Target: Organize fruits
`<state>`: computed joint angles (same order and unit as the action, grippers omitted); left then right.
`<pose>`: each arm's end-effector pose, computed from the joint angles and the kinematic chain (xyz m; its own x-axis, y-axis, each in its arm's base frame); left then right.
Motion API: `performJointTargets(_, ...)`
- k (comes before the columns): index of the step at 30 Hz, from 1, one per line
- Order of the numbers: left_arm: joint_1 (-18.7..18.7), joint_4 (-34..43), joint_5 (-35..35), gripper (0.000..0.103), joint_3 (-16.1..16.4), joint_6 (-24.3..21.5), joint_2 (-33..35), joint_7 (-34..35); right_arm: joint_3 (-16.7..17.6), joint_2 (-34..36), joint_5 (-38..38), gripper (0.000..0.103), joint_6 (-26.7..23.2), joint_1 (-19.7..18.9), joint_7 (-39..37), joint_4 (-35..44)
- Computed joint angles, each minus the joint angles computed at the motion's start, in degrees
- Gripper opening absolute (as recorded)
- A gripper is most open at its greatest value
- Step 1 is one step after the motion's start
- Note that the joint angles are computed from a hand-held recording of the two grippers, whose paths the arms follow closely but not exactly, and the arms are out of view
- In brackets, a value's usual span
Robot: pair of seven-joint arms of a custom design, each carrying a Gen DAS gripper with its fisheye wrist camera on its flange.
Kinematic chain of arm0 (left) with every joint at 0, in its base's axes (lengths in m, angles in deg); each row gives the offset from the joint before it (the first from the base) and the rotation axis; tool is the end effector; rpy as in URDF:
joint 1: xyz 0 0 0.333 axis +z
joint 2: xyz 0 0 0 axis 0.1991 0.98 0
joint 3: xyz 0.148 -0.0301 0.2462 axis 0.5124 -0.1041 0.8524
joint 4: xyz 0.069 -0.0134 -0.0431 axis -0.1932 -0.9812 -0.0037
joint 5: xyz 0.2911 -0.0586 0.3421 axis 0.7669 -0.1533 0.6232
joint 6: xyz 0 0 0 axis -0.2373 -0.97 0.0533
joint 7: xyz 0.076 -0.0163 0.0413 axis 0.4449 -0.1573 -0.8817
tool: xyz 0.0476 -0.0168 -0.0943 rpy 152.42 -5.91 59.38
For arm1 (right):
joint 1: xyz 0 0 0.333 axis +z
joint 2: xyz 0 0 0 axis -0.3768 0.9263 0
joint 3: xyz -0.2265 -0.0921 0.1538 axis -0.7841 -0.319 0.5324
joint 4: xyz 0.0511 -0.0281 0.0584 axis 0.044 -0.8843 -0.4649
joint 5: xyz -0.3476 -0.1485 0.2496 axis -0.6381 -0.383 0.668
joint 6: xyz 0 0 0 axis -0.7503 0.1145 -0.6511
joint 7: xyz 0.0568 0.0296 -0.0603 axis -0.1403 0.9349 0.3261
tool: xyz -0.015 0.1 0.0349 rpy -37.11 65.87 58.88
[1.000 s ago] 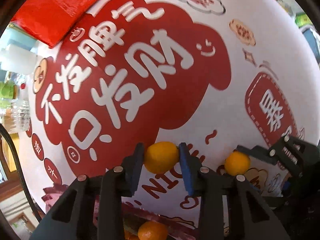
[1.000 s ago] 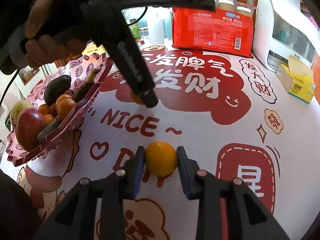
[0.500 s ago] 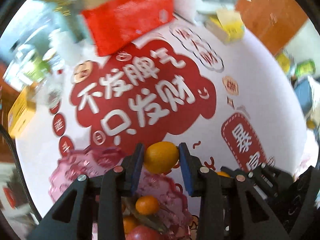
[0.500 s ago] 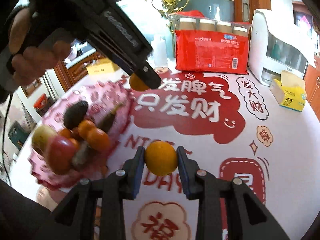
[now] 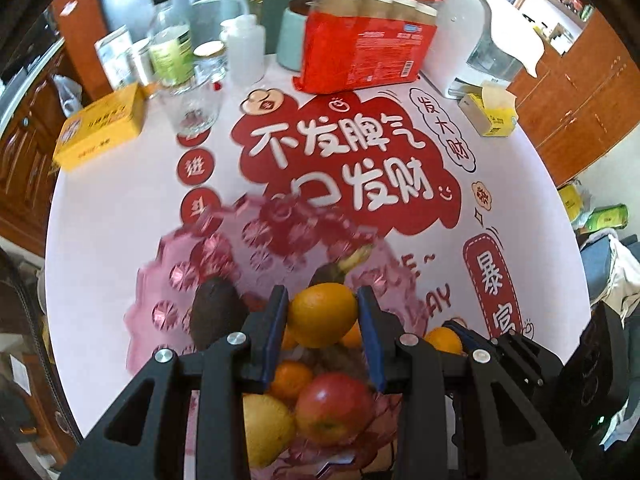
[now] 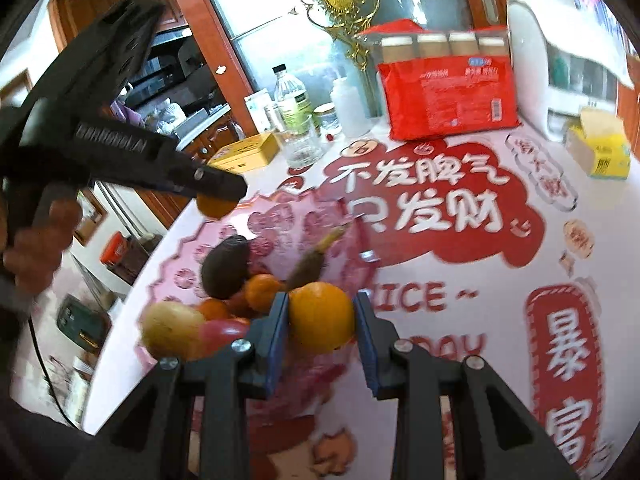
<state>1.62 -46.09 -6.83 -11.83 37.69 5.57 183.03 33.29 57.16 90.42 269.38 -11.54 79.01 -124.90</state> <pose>0.7593 -0.2619 0.4198 -0.6093 -0.7690 0.1934 -0.7790 0.5349 -0.3273 0.5769 0.0913 0.3462 -0.1573 -0.9315 -0.3281 -0.6880 0.3417 -0.6402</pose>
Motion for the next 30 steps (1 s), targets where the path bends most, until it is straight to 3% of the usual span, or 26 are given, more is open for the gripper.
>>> performJointTargets(5, 2.3, -5.6, -2.9, 0.034, -0.6, 1.4, -2.8, 2.9, 2.0, 1.4, 8.1, 0.033, -1.3, 0.8, -3.2, 1.8)
performJointTargets(8, 2.9, -8.4, -4.4, 0.036, -0.7, 2.9, -4.3, 3.0, 1.9, 1.9, 2.8, 0.033, -2.6, 0.4, 1.5, 2.4)
performJointTargets(9, 3.1, -9.6, -5.0, 0.041, -0.8, 3.9, -5.0, 3.3, 2.4, 2.1, 4.2, 0.034, -2.8, 0.1, 0.4, 2.7)
performJointTargets(10, 3.5, -11.7, -5.8, 0.056, -0.9, 5.8, -6.4, 3.8, 2.6, 2.1, 4.8, 0.037, -2.8, -0.2, 0.0, 2.8)
performJointTargets(11, 3.5, -13.3, -6.1, 0.071, -0.8, 7.7, -7.4, 3.8, 2.2, 1.9, 2.6, 0.048, -2.8, -0.3, 2.3, 2.7)
performJointTargets(12, 3.5, -15.7, -6.3, 0.073, -0.7, 10.0, -9.0, 3.6, 1.7, 1.5, -0.3, 0.059, -2.8, -0.3, 5.3, 2.3)
performJointTargets(14, 3.7, -20.5, -7.2, 0.074, -0.5, 13.9, -12.3, 3.3, 1.1, 0.3, -7.6, 0.068, -2.5, -0.8, 12.1, 1.2)
performJointTargets(17, 3.6, -28.9, -7.4, 0.083, 0.3, 19.8, -17.9, 0.7, 0.9, -2.1, -14.0, 0.070, -3.5, -1.6, 16.8, -0.8)
performJointTargets(20, 3.1, -37.7, -6.1, 0.083, 1.4, 25.2, -23.7, -3.9, -0.5, -5.4, -11.4, 0.070, -5.5, 0.3, 13.6, -3.6)
performJointTargets(25, 3.7, -51.2, -12.3, 0.085, 1.0, 27.9, -33.7, -8.8, -3.7, -12.8, -5.9, 0.070, -12.1, 3.7, 6.4, -9.8)
performJointTargets(28, 2.2, -60.1, -15.1, 0.085, 0.4, 30.0, -40.8, -11.4, -7.5, -19.4, -0.7, 0.070, -15.3, 7.0, -0.5, -15.8)
performJointTargets(30, 0.4, -66.0, -16.8, 0.085, 0.0, 31.5, -46.3, -13.0, -7.4, -24.4, -1.4, 0.070, -20.6, 5.8, -1.6, -19.0)
